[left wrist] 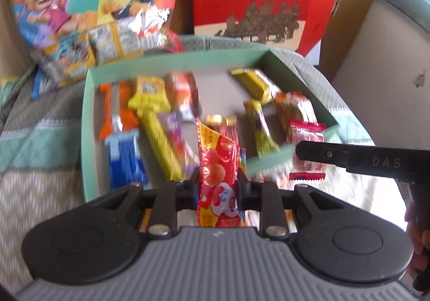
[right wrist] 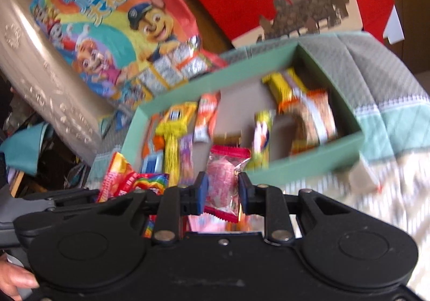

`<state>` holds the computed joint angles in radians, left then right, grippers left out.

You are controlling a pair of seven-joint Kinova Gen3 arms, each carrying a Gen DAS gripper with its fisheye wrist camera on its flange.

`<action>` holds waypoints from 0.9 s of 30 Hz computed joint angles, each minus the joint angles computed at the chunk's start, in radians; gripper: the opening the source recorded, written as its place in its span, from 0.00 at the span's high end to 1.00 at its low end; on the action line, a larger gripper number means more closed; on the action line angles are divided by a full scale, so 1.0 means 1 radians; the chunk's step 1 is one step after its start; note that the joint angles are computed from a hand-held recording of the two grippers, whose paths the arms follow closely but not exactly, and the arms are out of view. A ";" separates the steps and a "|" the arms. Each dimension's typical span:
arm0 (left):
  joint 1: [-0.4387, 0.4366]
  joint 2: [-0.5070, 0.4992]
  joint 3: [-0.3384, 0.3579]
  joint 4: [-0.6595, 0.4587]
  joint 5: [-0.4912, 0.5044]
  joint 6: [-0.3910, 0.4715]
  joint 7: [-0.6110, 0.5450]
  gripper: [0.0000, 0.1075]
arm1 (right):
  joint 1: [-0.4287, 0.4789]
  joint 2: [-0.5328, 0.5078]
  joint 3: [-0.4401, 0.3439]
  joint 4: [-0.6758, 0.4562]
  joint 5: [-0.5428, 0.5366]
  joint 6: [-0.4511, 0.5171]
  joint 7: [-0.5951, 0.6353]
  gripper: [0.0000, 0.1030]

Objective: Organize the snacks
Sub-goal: 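Place the rainbow bag in the box with left tool while right tool places pink packet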

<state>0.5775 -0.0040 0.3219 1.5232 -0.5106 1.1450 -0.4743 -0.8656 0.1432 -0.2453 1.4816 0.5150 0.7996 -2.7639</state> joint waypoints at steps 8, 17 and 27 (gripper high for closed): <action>-0.042 0.150 -0.098 -0.147 0.027 -0.045 -0.127 0.78 | 0.057 0.146 0.070 -0.217 -0.078 0.044 0.178 0.77; -0.048 0.275 -0.197 -0.267 0.089 -0.083 -0.215 0.77 | 0.109 0.284 0.142 -0.378 -0.214 0.042 0.337 0.77; 0.016 0.322 -0.254 -0.301 0.013 -0.031 -0.137 0.04 | 0.074 0.286 0.204 -0.346 -0.190 -0.018 0.280 0.02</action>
